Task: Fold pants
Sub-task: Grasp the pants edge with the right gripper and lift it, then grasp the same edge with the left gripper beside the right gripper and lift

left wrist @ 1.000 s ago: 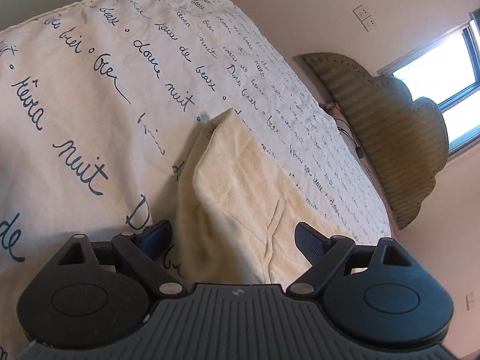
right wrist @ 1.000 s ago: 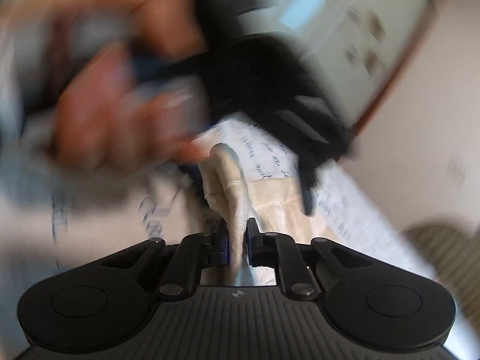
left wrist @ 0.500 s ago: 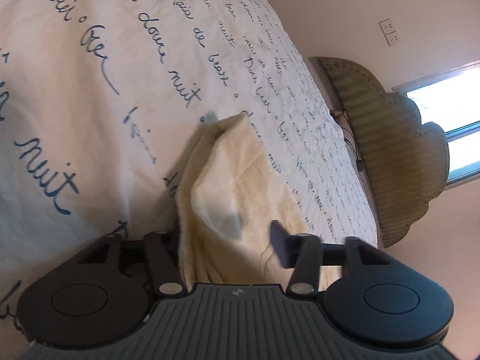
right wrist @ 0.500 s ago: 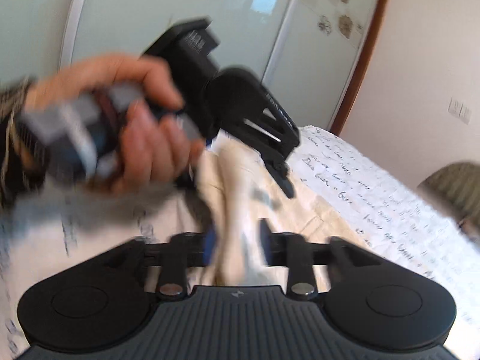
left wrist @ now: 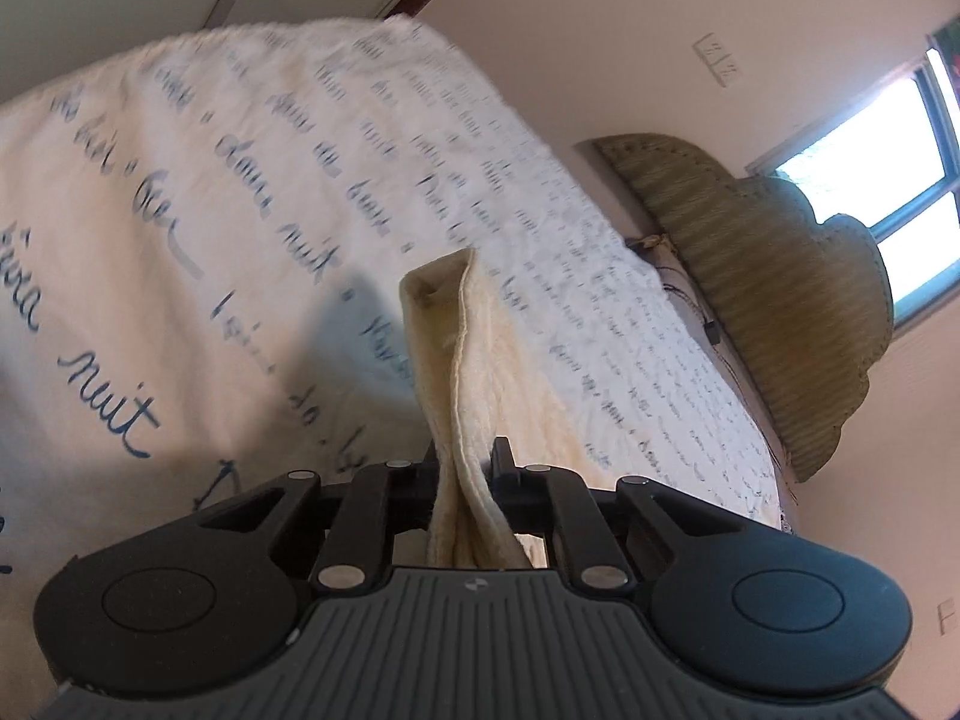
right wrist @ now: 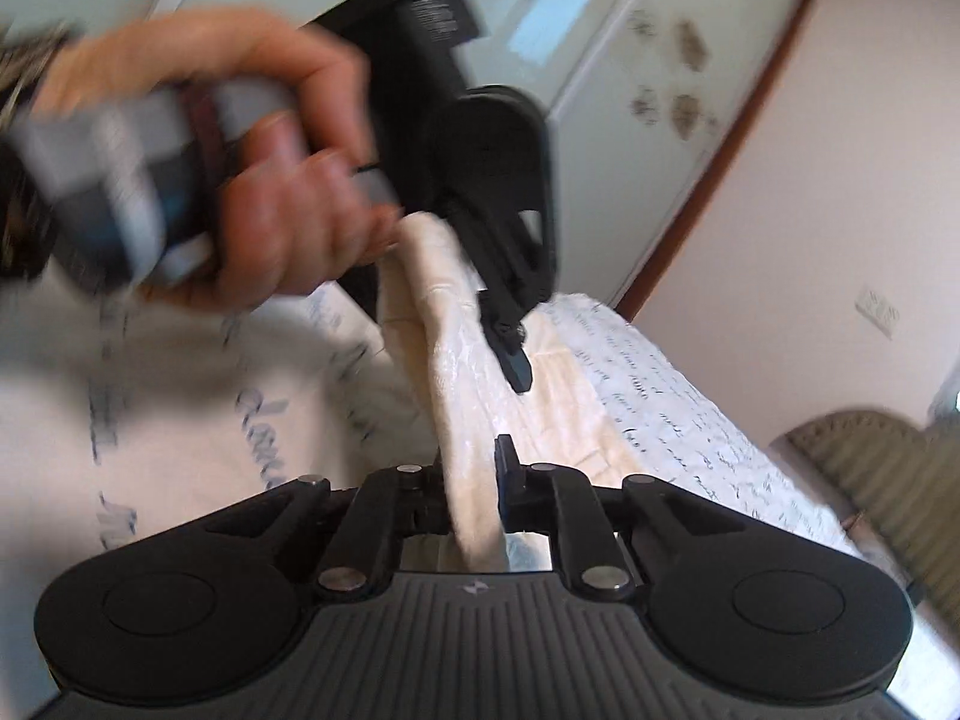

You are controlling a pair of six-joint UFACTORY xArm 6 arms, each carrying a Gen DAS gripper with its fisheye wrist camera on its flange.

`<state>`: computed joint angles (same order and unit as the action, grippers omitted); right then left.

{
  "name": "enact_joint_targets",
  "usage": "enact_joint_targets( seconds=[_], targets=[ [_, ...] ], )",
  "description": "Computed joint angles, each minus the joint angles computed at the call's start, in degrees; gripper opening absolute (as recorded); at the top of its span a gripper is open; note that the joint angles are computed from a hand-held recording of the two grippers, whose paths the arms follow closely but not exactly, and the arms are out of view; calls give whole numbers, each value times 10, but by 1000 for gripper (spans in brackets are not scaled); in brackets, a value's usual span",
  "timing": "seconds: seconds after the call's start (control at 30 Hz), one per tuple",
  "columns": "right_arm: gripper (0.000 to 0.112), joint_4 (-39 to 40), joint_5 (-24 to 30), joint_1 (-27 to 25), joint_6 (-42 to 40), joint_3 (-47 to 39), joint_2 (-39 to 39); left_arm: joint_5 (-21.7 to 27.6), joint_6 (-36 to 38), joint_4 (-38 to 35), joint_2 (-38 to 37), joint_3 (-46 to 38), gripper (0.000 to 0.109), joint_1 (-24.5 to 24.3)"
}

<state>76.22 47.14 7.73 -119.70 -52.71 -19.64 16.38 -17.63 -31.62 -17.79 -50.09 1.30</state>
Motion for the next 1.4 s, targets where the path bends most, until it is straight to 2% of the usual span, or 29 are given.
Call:
enact_joint_targets(
  seconds=[0.13,0.3,0.47,0.57,0.8,0.93,1.17,1.3,1.4],
  targets=[
    [11,16,64,-51,44,-37,16,-24,-132,171,-17,-10,12,-28],
    [11,38,148,-123,85,-51,10,-29,-293,369,-18,-44,12,-62],
    [11,68,235,-210,110,-58,11,-20,-399,508,-3,-94,12,-103],
    [11,90,271,-253,125,-62,18,-14,-431,560,13,-129,12,-133],
    [11,121,306,-328,156,-80,47,-3,-428,609,85,-226,12,-209],
    [11,134,304,-361,176,-87,66,3,-406,613,150,-291,12,-250],
    [11,121,306,-424,239,-132,125,36,-306,533,288,-429,12,-311],
    [11,96,298,-446,291,-165,164,78,-249,488,377,-521,12,-334],
    [11,75,291,-454,347,-190,197,114,-238,482,436,-580,12,-344]
  ],
)
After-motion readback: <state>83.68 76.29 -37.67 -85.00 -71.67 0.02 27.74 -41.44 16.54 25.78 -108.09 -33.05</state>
